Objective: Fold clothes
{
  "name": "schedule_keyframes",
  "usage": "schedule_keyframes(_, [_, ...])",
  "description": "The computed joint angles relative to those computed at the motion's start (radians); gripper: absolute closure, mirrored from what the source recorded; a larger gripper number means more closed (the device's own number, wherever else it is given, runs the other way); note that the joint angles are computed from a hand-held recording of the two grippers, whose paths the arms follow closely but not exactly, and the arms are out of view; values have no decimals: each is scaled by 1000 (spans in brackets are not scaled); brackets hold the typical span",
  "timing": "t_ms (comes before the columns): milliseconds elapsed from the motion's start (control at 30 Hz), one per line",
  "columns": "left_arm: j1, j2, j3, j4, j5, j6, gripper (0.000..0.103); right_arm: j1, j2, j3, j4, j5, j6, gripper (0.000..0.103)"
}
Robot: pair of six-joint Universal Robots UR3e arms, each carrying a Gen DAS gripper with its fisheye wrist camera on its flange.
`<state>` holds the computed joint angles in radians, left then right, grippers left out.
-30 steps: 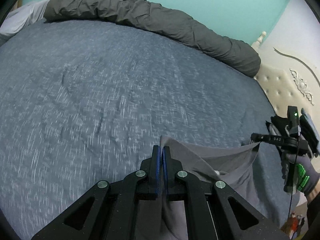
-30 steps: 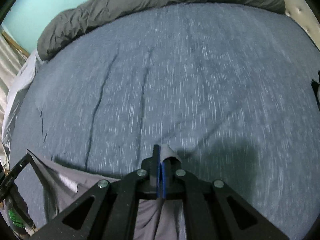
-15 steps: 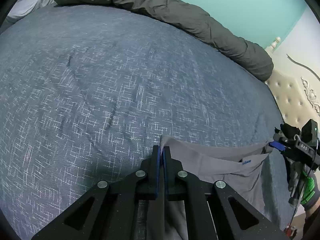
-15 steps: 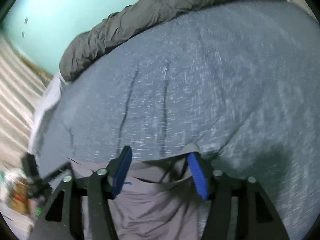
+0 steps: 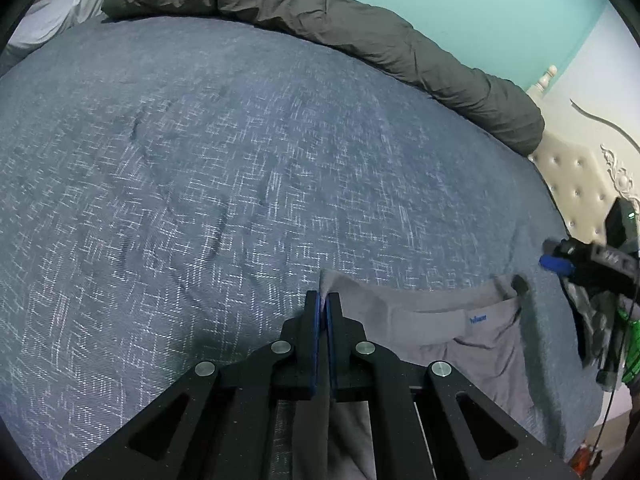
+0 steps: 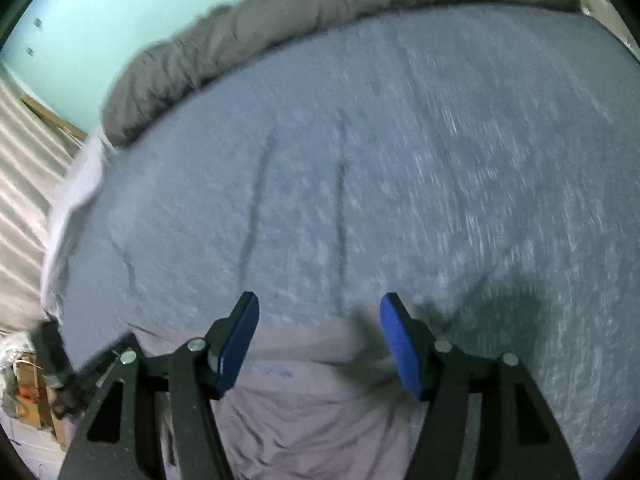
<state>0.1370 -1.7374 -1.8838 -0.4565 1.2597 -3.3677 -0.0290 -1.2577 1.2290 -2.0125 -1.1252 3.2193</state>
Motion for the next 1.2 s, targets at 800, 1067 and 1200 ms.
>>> schedule_keyframes(800, [11,4,-29,3,-13,11,99,189,-163,498,-412,-417,-185,101])
schedule_keyframes(1067, [10,6,-30,6,-10,-11,98,133,-220,491,-415,-387,-175,101])
schedule_keyframes(1200, [4,-14,-13,-5,-14,-16,96,73,-268,530,-398,-376,-208,101])
